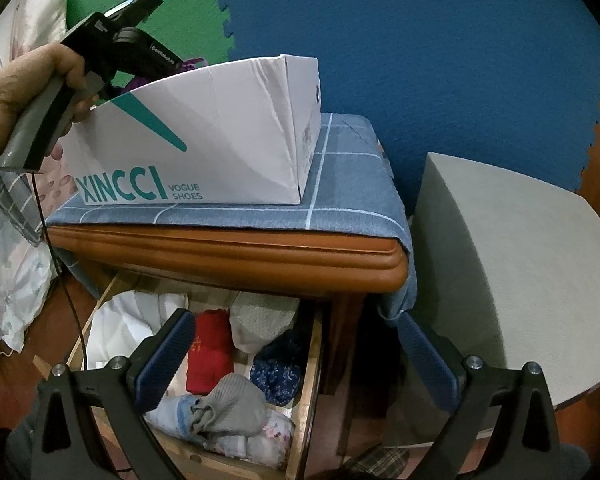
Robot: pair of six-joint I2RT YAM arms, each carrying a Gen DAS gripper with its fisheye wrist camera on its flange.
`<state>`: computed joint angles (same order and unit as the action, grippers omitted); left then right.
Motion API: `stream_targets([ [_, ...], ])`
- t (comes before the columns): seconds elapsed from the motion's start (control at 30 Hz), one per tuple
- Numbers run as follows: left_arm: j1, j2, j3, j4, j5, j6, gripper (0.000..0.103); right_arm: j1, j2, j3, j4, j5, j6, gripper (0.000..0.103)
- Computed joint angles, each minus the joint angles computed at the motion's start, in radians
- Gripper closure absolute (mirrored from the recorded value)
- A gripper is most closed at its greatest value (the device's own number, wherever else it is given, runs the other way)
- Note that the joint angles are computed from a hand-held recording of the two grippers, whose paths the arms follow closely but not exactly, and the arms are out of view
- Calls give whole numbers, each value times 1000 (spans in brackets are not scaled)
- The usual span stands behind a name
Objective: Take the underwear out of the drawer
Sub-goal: 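Lower the purple bra into the shoebox and open the left tool, then reach the right tool into the drawer and grasp the grey sock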
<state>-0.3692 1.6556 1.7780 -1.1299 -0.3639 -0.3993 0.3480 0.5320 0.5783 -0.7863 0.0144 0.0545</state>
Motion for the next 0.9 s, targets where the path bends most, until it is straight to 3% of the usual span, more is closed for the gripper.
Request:
stream_targets([
  [0.17, 2, -28, -38, 32, 1, 20, 28, 11, 8, -2, 2, 5, 4, 0],
  [0.37, 24, -110, -119, 94, 7, 54, 26, 23, 26, -6, -1, 2, 8, 0],
  [0.6, 65, -221, -198, 149, 21, 94, 24, 186, 61, -17, 4, 127, 49, 0],
  [0.9, 247, -438, -206, 156, 156, 208, 15, 395, 143, -30, 19, 245, 94, 0],
])
